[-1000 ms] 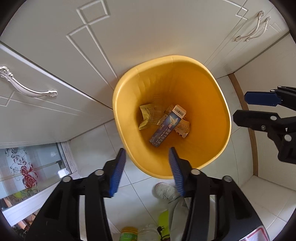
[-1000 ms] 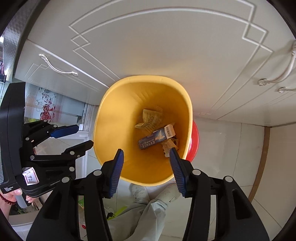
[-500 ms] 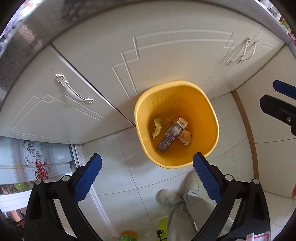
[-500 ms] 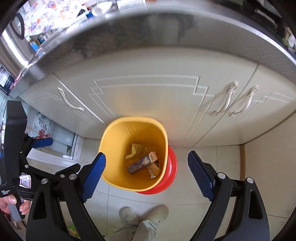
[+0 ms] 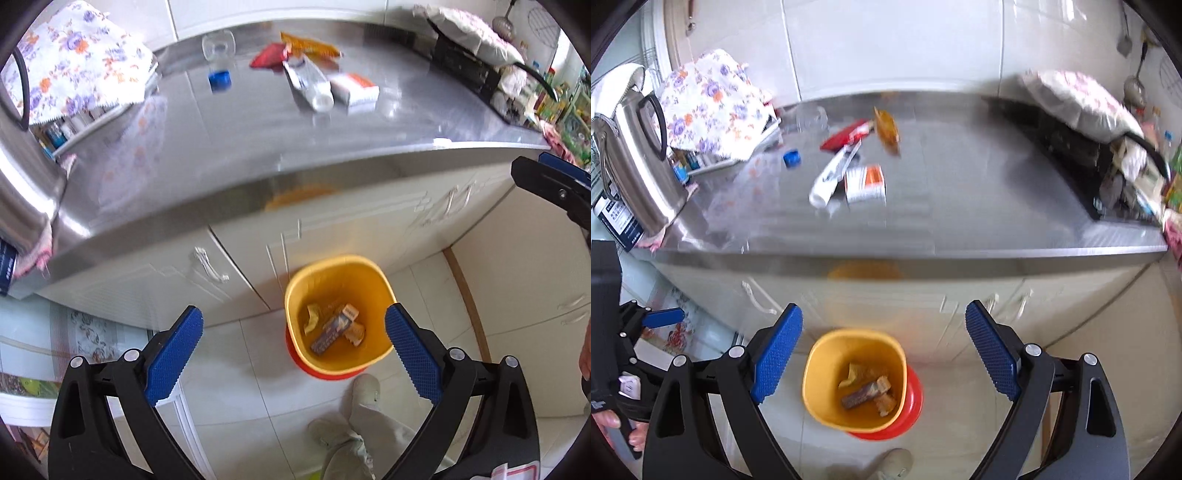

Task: Collect trash
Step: 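Move both tools back up over the counter, then grasp the blue bottle cap with the left tool while the right tool grasps the orange wrapper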

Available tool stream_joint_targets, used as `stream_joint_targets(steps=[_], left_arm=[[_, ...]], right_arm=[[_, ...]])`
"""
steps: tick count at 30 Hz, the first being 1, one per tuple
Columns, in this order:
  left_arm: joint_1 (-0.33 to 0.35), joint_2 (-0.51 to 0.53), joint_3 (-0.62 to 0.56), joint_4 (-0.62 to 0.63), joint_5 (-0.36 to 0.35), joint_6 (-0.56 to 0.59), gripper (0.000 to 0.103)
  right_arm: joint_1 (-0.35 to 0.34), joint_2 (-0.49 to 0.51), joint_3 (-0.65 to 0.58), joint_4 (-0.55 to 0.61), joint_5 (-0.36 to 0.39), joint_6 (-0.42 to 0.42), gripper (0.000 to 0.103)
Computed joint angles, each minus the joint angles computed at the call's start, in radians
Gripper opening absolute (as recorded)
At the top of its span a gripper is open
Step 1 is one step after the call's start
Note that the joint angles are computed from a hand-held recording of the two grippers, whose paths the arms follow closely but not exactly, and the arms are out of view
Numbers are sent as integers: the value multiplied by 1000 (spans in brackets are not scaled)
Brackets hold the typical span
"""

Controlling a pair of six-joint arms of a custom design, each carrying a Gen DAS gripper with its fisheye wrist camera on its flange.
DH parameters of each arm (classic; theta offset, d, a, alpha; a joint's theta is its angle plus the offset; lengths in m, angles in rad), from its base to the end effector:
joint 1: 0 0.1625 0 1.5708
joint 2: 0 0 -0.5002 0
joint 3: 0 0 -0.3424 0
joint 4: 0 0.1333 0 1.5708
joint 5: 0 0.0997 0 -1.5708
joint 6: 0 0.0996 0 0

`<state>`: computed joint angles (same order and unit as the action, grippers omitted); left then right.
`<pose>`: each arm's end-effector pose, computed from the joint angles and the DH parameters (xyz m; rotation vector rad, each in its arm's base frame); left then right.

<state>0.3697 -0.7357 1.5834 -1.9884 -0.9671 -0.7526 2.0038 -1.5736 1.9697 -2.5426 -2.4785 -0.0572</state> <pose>-0.5411 -0.4133 0.1254 0.7038 2.3402 -0.3311 0.2308 -0.3687 0.5334 0.2272 -2.2274 0.8465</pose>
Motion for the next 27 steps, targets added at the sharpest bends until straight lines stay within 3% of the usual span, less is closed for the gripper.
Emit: stream_joint_targets(steps=[3,5,11,20,27], left_arm=[[21,15,-68,14,18,25,98],[37,34,-124,30,41,38,98],[97,124,-323,87,112,78,98],[192,263,-631,209,147,98,98],[249,366,-824,290,160,128,98]], right_arm=[[-22,31,-65,-23,45,-51,90],[-30,71,-113,-44,36,-97,91],[-104,163,-287,24,97,-124,91],[-214,329,-531,85,195,-246,91],[-265,440,-692,175,240,-293,91]])
